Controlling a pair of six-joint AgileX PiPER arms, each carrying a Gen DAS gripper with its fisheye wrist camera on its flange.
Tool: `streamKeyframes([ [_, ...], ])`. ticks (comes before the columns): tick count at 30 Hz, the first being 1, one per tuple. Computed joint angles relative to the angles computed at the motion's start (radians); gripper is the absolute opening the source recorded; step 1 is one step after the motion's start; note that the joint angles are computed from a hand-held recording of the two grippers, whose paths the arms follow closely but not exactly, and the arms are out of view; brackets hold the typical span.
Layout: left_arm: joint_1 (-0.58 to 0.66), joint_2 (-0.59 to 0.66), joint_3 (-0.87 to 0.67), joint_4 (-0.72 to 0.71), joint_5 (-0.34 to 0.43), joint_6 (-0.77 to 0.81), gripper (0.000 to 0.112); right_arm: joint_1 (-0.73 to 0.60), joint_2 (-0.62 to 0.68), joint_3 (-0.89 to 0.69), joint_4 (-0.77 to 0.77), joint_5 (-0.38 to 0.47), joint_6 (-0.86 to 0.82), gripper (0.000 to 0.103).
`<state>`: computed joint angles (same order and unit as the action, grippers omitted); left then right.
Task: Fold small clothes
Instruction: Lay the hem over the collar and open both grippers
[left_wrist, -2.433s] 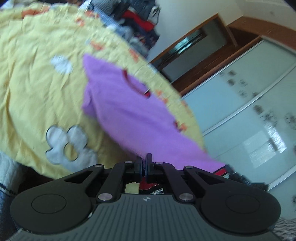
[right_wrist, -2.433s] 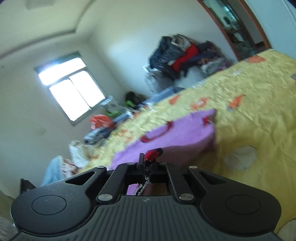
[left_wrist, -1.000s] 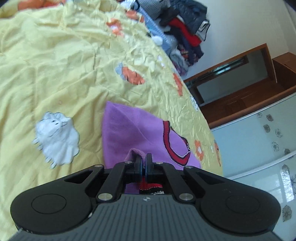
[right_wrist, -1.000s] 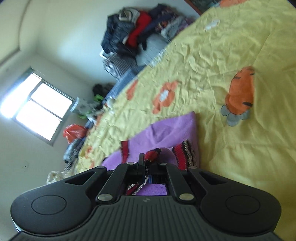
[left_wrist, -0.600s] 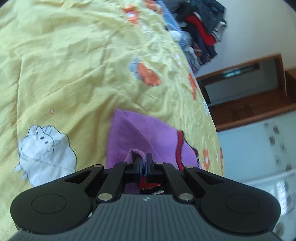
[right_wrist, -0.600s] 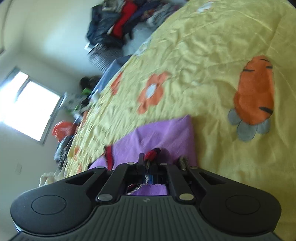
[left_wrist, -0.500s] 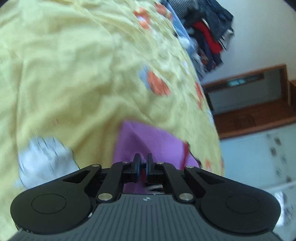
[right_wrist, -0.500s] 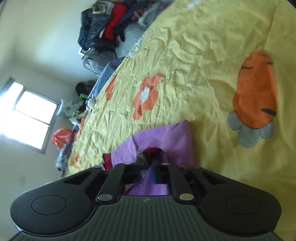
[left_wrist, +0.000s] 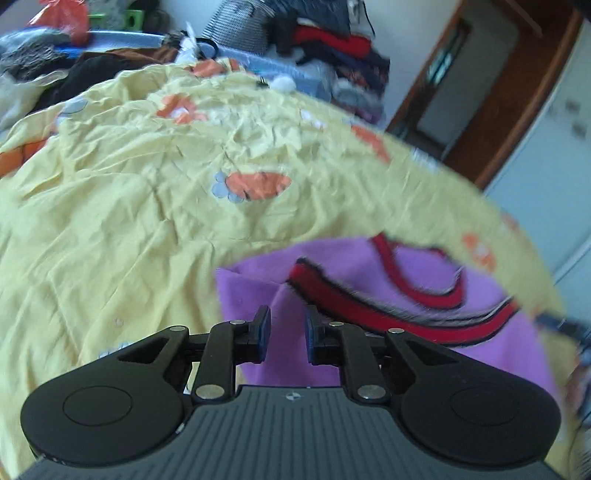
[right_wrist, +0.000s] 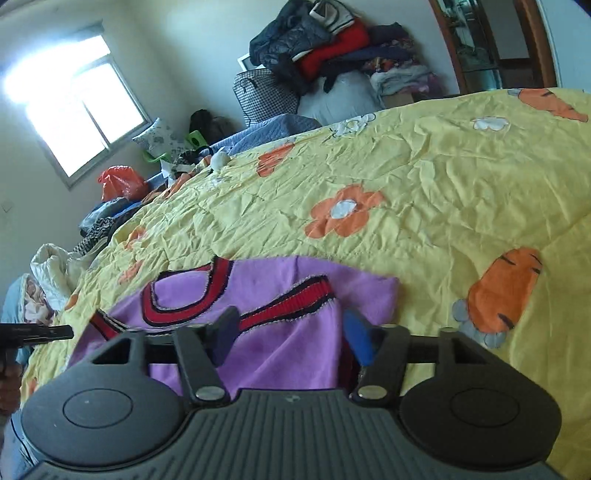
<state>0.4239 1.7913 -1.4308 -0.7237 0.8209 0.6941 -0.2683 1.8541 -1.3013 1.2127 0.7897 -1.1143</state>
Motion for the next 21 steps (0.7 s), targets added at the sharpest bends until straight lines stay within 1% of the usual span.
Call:
streamKeyframes([
  [1, -0.004, 0.03, -0.023, -0.002, 0.011, 0.009, 0.019, 0.007, 0.021, -0.018, -0.004, -0.009, -0.011, 0.051],
  [2, -0.014, 0.051, -0.037, 0.0, -0.001, 0.016, 0.02, 0.023, 0.042, -0.049, -0.041, -0.034, 0.019, 0.051],
  [3, -0.03, 0.067, -0.051, 0.023, -0.019, 0.016, 0.027, 0.035, 0.071, -0.089, -0.08, -0.039, 0.054, 0.051],
  [5, -0.06, 0.096, -0.076, 0.074, -0.039, 0.003, 0.034, 0.044, 0.133, -0.157, -0.11, -0.007, 0.074, 0.051],
  [6, -0.075, 0.096, -0.069, 0.083, -0.058, 0.016, 0.034, 0.053, 0.157, -0.185, -0.132, 0.003, 0.089, 0.051],
  [7, -0.093, 0.09, -0.055, 0.107, -0.087, 0.019, 0.031, 0.067, 0.171, -0.205, -0.176, -0.004, 0.11, 0.04],
  [8, -0.117, 0.094, -0.06, 0.158, -0.105, -0.016, 0.005, 0.083, 0.161, -0.188, -0.188, -0.047, 0.091, 0.004],
  [9, -0.12, 0.098, -0.072, 0.169, -0.095, -0.041, 0.005, 0.096, 0.153, -0.178, -0.206, -0.075, 0.099, 0.003],
  [10, -0.112, 0.098, -0.076, 0.149, -0.089, -0.042, 0.005, 0.097, 0.144, -0.168, -0.194, -0.08, 0.095, 0.003],
  [13, -0.089, 0.076, -0.062, 0.126, -0.127, -0.056, 0.005, 0.113, 0.069, -0.089, -0.138, -0.158, 0.01, 0.003],
  [15, -0.059, 0.075, -0.064, 0.093, -0.108, -0.043, 0.006, 0.108, 0.039, -0.074, -0.101, -0.162, -0.023, 0.003],
  [16, -0.063, 0.071, -0.055, 0.127, -0.133, -0.068, 0.006, 0.112, 0.032, -0.074, -0.113, -0.174, -0.021, 0.003],
  [17, -0.076, 0.076, -0.053, 0.184, -0.159, -0.109, 0.005, 0.12, 0.038, -0.087, -0.152, -0.194, 0.015, 0.003],
  [18, -0.076, 0.098, -0.068, 0.202, -0.146, -0.114, 0.006, 0.134, 0.058, -0.112, -0.227, -0.221, 0.092, 0.003],
  [19, -0.068, 0.114, -0.077, 0.184, -0.137, -0.099, 0.008, 0.146, 0.088, -0.147, -0.32, -0.226, 0.169, 0.005],
  [20, -0.053, 0.113, -0.077, 0.161, -0.132, -0.101, 0.013, 0.151, 0.12, -0.178, -0.373, -0.212, 0.215, 0.012],
  [21, -0.036, 0.105, -0.082, 0.143, -0.107, -0.115, 0.014, 0.149, 0.128, -0.18, -0.386, -0.205, 0.232, 0.014],
])
